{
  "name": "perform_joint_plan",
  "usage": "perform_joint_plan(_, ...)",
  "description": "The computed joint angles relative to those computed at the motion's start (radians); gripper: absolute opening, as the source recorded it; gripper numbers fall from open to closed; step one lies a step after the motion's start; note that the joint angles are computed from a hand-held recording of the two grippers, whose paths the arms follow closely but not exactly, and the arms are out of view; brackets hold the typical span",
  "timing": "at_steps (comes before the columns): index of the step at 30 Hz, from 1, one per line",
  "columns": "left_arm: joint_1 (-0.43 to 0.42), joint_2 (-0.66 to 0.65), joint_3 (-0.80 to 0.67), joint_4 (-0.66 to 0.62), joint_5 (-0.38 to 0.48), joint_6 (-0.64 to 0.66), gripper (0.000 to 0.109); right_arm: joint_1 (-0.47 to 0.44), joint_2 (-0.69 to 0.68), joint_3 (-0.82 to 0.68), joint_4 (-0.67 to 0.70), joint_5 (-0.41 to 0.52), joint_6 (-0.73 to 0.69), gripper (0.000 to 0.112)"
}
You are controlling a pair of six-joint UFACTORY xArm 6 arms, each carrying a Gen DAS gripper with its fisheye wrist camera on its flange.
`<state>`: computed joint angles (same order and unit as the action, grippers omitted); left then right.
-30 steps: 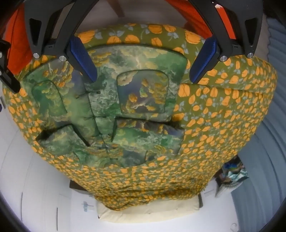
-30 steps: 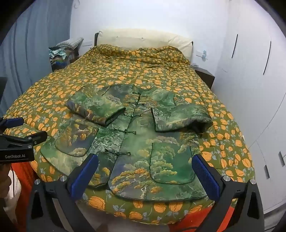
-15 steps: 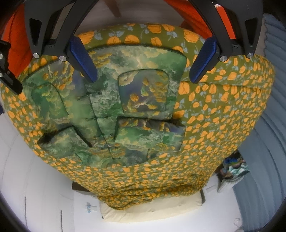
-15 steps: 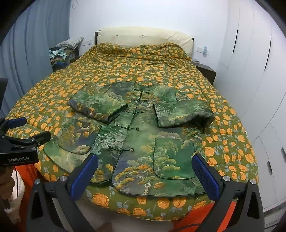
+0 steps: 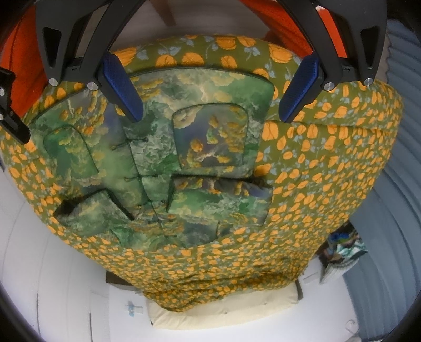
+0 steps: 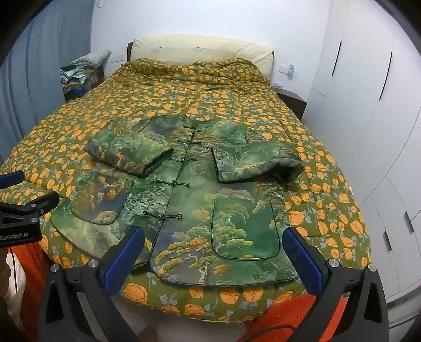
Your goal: Fold large clothes
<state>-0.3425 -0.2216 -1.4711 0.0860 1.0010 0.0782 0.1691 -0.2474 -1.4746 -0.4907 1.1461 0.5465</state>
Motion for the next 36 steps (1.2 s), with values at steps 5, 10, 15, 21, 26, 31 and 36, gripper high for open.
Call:
perform_joint_plan(5,0.0,-0.001,0.008,0.002,-0.003,-0.001,0.103,0.002,-0.002,0.004,-0.001,0.001,0.001,0.102)
perform_joint_plan(10,0.001,-0.001,0.009,0.003,-0.003,0.001,0.103,0.005,-0.002,0.006,-0.005,0.002,0.007,0.102)
perform_joint_plan(15,0.002,-0.004,0.015,0.003,-0.004,0.004,0.103,0.004,-0.002,0.008,-0.004,0.003,0.007,0.102)
perform_joint_plan(21,0.001,-0.004,0.016,0.005,-0.004,0.001,0.103,0.003,-0.003,0.011,-0.002,0.003,0.01,0.102)
perform_joint_plan(26,0.002,-0.013,0.035,0.005,-0.008,0.007,0.103,0.0,-0.002,0.015,0.0,0.002,0.011,0.102)
perform_joint_plan(31,0.002,-0.012,0.037,0.008,-0.006,0.008,0.103,-0.001,0.004,0.01,-0.003,0.009,0.014,0.102)
perform_joint_plan(36,-0.002,-0.009,0.033,0.014,0.001,0.008,0.103,0.002,0.007,0.004,-0.013,0.017,0.02,0.102)
